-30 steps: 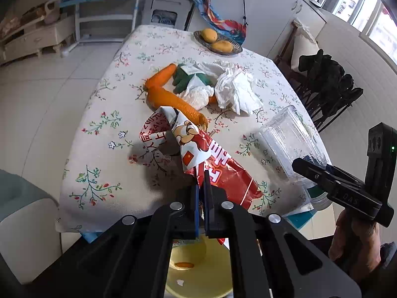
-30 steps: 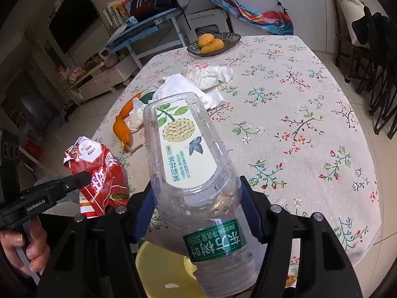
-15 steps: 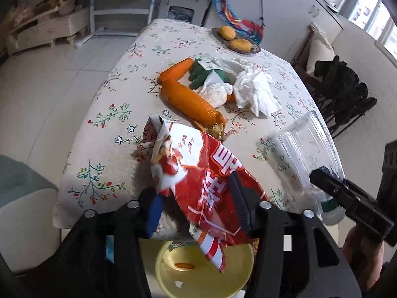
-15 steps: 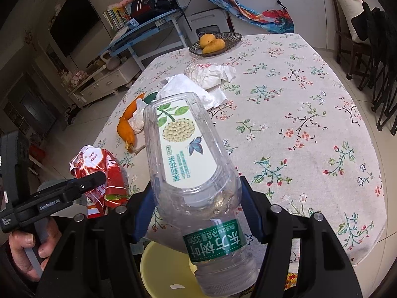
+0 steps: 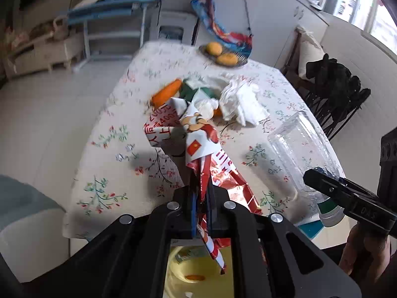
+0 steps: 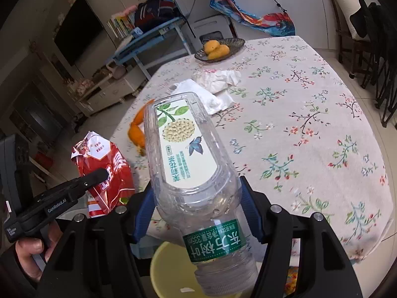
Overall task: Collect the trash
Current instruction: 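Lift the bottle and snack bag and carry them toward the yellow bucket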
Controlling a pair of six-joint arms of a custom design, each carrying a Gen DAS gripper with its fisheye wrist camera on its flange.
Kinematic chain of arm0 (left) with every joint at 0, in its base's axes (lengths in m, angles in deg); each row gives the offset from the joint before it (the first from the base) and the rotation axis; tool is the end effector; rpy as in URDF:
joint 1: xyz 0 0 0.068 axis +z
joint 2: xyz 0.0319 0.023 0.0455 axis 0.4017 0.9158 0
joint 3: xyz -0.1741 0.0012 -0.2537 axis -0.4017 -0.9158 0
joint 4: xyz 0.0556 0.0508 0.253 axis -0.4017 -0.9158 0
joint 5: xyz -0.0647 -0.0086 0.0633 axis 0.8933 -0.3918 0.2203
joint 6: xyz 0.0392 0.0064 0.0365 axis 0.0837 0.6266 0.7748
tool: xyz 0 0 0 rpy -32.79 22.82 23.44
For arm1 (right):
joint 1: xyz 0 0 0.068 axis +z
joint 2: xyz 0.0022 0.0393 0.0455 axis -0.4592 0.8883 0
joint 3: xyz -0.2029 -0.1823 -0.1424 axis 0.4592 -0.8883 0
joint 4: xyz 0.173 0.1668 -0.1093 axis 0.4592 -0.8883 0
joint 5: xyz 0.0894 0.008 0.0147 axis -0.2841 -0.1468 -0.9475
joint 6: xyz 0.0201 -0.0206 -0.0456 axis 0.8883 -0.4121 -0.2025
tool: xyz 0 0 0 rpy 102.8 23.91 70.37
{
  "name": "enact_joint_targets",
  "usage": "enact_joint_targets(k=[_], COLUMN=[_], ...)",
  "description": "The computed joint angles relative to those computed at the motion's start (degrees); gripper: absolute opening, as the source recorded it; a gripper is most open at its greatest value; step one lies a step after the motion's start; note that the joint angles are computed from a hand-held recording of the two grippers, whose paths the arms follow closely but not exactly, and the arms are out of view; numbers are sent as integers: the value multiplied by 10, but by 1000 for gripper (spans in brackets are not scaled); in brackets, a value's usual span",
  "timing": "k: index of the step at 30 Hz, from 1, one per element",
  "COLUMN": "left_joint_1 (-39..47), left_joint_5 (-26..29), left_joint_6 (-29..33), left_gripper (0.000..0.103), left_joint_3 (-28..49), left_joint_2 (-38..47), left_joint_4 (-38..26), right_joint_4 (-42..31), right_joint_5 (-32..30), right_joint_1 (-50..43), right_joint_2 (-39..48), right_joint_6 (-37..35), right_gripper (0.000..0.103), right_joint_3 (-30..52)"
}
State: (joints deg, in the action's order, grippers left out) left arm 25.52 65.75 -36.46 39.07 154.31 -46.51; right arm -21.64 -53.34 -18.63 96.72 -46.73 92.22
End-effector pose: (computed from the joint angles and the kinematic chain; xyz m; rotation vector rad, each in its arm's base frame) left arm 0.3245 -0.0065 0.1856 0.6000 2.4106 -0.4720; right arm 0.2056 0.0331 0.1881 0.4900 2.3389 0.4089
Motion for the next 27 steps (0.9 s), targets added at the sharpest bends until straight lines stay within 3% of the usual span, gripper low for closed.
enact_joint_targets(k=[9, 27], left_joint_1=[17, 89], left_joint_5=[12, 58], left_joint_6=[42, 137], left_gripper=[6, 6], left_joint_3=[-62, -115], left_joint_2=[-76, -151], left_joint_4=[23, -39], right_joint_4=[12, -28], right_joint_5=[29, 88], right_joint_1=[60, 138], right_joint_2=[-70, -175], right_joint_6=[56, 138], right_gripper=[62, 62], right_joint_3=[-36, -67])
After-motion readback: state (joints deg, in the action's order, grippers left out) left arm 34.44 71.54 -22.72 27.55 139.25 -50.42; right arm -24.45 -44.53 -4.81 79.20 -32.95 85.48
